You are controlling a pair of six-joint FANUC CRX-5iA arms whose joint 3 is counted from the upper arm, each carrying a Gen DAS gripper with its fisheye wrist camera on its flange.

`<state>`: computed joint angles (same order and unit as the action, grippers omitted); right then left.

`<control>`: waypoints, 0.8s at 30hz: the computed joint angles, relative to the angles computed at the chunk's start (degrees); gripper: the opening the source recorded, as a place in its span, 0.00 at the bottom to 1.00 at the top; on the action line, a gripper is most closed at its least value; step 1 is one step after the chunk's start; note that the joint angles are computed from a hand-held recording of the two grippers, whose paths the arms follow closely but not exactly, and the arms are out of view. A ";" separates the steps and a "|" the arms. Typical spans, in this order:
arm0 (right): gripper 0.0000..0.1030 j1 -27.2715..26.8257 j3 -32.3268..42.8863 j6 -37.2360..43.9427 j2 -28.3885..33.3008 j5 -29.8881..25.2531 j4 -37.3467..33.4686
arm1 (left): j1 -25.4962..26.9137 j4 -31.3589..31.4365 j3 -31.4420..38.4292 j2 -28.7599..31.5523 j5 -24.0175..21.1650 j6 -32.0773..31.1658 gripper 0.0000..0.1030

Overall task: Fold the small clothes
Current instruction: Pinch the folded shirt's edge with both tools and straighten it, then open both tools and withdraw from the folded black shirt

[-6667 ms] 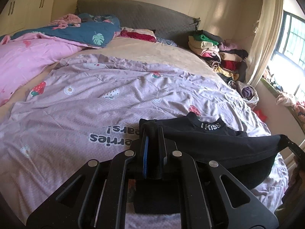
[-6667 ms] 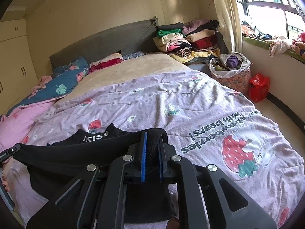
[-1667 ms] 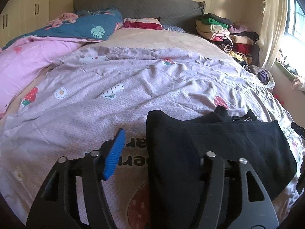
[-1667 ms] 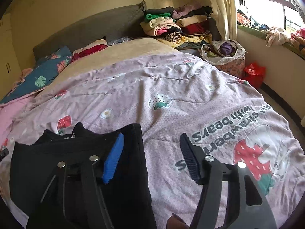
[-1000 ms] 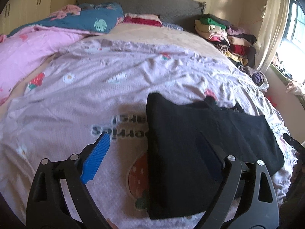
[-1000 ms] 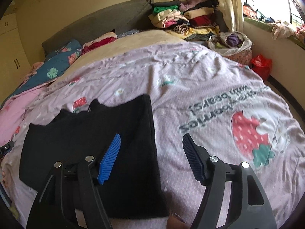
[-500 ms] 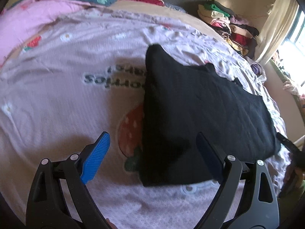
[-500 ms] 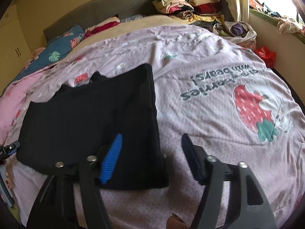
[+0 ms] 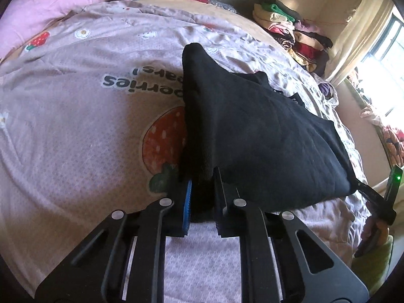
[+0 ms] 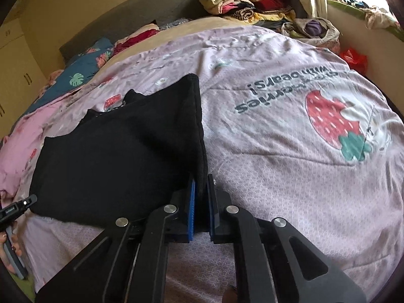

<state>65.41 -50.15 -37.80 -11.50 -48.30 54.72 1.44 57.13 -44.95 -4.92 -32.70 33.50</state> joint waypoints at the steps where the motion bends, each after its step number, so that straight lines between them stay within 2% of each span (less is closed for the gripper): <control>1: 0.08 0.34 0.16 0.05 0.07 -0.48 -0.33 | 0.04 -0.27 -0.01 -0.13 0.04 0.09 0.07; 13: 0.28 3.29 -0.84 -4.61 -0.40 -3.78 -0.94 | -0.48 -4.33 -0.99 -2.95 1.94 1.45 0.08; 18: 0.41 4.75 -0.45 -5.67 0.06 -6.26 -1.41 | -0.25 -5.76 -1.45 -3.94 2.21 2.11 0.10; 19: 0.46 5.23 -0.33 -5.99 0.20 -7.15 -1.27 | -0.26 -5.95 -1.55 -4.14 2.26 2.22 0.11; 22: 0.58 6.68 0.51 -6.02 1.00 -10.20 -1.56 | -0.02 -6.41 -1.90 -4.90 1.99 2.33 0.16; 24: 0.65 7.57 0.94 -6.30 1.38 -12.01 -1.56 | 0.21 -6.19 -2.25 -5.43 1.50 1.99 0.30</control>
<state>72.97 -49.21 -44.10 -10.11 -60.31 53.16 1.65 50.94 -47.20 -10.35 -31.19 35.48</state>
